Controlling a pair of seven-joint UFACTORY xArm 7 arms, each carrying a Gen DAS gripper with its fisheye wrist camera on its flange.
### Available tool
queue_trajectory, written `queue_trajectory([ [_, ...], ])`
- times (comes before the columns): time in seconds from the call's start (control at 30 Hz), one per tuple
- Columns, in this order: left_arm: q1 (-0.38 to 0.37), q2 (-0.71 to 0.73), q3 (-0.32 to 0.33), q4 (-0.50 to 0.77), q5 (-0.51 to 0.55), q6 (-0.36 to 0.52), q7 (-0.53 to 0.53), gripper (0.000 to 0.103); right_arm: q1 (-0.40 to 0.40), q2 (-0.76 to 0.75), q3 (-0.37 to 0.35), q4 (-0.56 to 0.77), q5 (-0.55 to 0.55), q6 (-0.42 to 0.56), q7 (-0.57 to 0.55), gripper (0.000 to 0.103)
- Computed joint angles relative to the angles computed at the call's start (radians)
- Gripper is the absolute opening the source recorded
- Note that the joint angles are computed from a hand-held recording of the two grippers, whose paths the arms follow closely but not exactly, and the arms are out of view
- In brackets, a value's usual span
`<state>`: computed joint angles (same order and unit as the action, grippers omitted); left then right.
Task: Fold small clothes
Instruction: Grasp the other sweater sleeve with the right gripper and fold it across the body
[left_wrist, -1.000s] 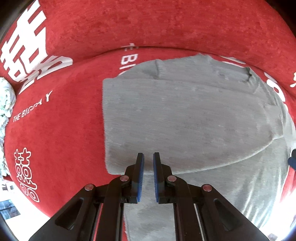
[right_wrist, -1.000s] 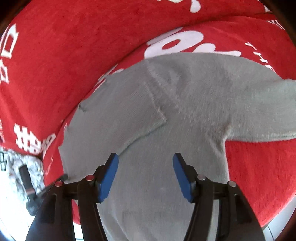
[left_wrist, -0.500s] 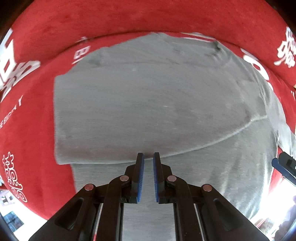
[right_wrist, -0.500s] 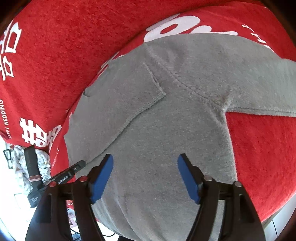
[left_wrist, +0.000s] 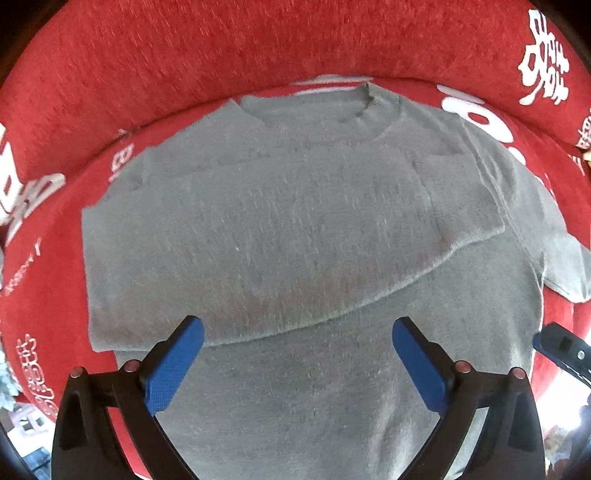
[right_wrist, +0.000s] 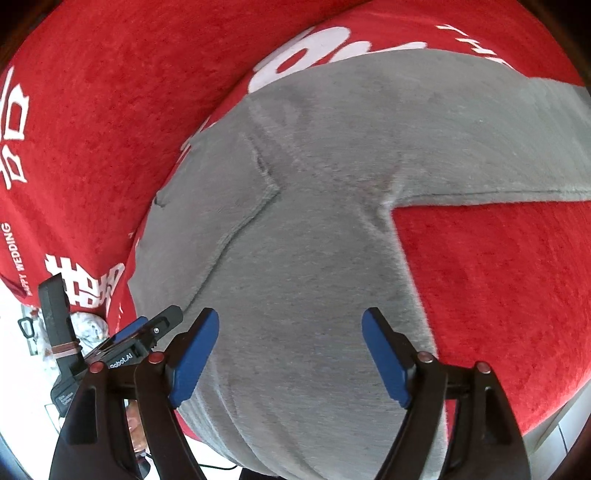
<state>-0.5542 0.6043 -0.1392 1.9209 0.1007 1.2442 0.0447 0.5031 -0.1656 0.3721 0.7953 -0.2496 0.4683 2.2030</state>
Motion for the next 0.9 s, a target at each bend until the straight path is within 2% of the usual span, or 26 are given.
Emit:
queue_trajectory([
  [0.07,-0.016,0.011,0.008,0.007,0.016,-0.001,-0.027,0.102,-0.002,-0.034,0.005,-0.028,-0.003,0.004,0.021,0.083],
  [0.23,-0.051,0.074,0.024,0.084,0.054,0.025,-0.079,0.102,-0.033,-0.205,0.069,-0.158,-0.011,0.039,0.169,0.083],
  [0.37,-0.053,0.13,0.02,0.16,0.036,0.049,-0.077,0.102,-0.026,-0.399,0.131,-0.264,0.048,0.169,0.28,0.083],
  [0.43,-0.057,0.138,0.008,0.176,0.015,0.067,-0.063,0.102,0.004,-0.509,0.153,-0.315,0.102,0.269,0.328,0.083],
  [0.53,-0.063,0.136,-0.005,0.164,-0.007,0.045,-0.033,0.102,0.056,-0.661,0.183,-0.382,0.185,0.414,0.412,0.083],
  [0.7,-0.09,0.158,-0.003,0.181,-0.014,0.039,-0.026,0.102,0.136,-0.896,0.27,-0.479,0.285,0.61,0.633,0.083],
  [0.8,-0.112,0.187,-0.004,0.218,-0.023,0.055,-0.04,0.102,0.181,-0.992,0.318,-0.535,0.307,0.66,0.746,0.083],
  [0.9,-0.121,0.183,-0.006,0.2,-0.031,0.033,-0.046,0.102,0.193,-1.034,0.369,-0.576,0.293,0.659,0.856,0.083],
])
